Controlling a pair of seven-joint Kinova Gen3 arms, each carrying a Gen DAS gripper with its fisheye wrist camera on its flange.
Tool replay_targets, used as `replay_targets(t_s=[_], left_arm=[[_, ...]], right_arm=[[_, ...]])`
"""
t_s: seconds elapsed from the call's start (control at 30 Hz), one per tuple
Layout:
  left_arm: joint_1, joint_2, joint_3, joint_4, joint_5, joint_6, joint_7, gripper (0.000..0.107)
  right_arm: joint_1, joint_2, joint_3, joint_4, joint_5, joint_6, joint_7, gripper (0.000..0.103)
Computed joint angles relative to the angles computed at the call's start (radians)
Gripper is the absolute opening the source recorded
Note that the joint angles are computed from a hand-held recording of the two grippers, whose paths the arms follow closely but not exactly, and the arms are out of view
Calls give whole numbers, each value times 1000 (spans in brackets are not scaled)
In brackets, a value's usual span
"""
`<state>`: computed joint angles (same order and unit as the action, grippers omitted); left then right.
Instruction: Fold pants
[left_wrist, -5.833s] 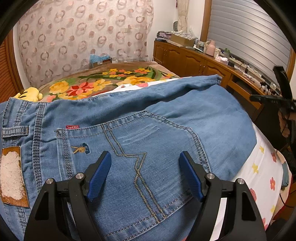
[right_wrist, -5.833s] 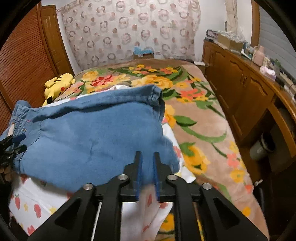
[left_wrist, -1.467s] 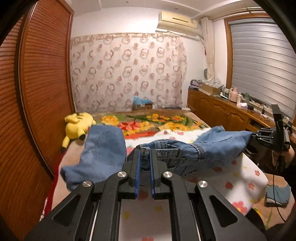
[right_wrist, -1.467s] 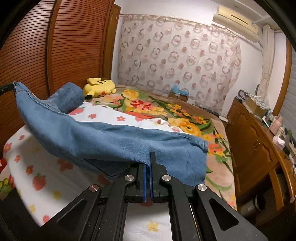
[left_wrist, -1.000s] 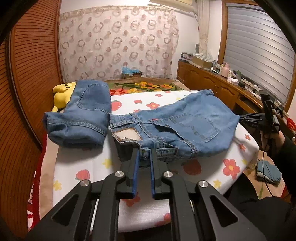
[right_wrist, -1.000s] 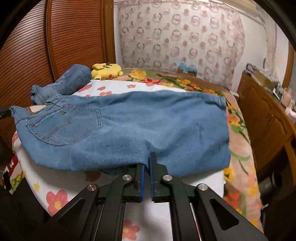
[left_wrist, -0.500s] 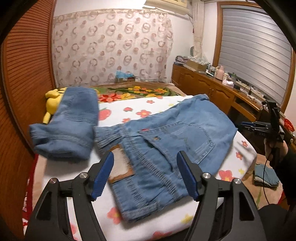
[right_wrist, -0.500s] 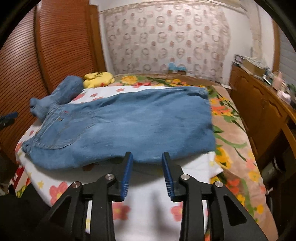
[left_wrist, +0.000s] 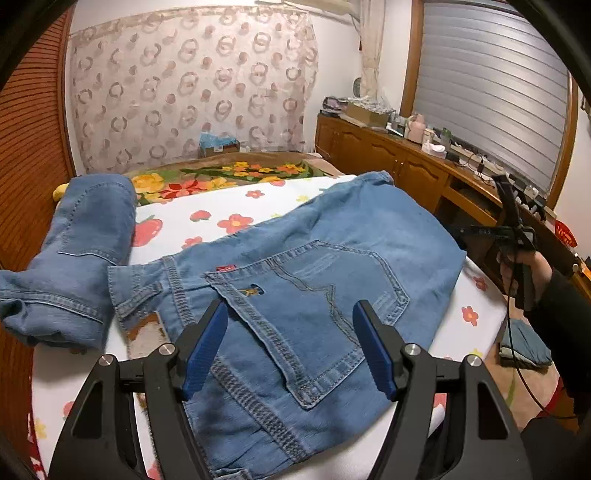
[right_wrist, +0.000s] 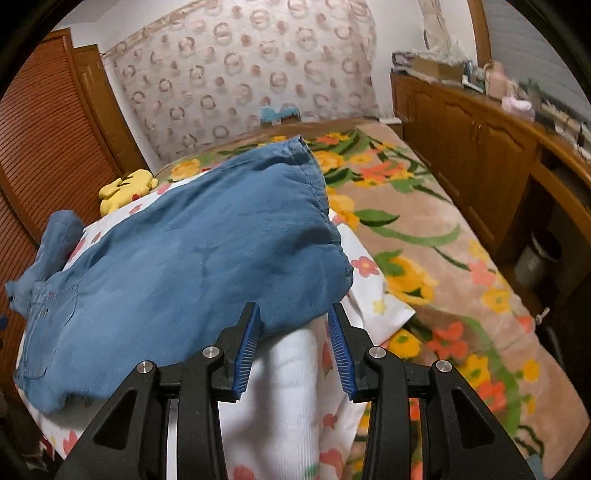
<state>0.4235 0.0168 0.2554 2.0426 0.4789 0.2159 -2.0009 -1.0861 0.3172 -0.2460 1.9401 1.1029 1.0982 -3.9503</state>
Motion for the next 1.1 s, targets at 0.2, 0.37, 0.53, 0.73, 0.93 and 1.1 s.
replay_targets(t_s=[0.2,0.37,0.53,0.73,0.93,1.1], left_arm=[[7,14,8,-3,-45,3,53,71],[8,22,14,-4,-71,-1,82,71],[3,26,24,3,-71,-6,86,71],[-2,18,25,16,-63,-12,87,71],[-3,-29,-4,46,15,-19,19,71],[17,-67,-69,68,82,-25,-49,71]], right_arm=[[58,-22,11,-9,-46,-74,82,40],[55,-42,6,-6,-53,-66,99,18],[33,-43,2,-24,-70,4,156,3],[-20,-48,-22,-64,-21,137,156,2],[-67,-18,-33,-198,75,218,291,2],[-114,41,-15,-348,164,180,450,2]])
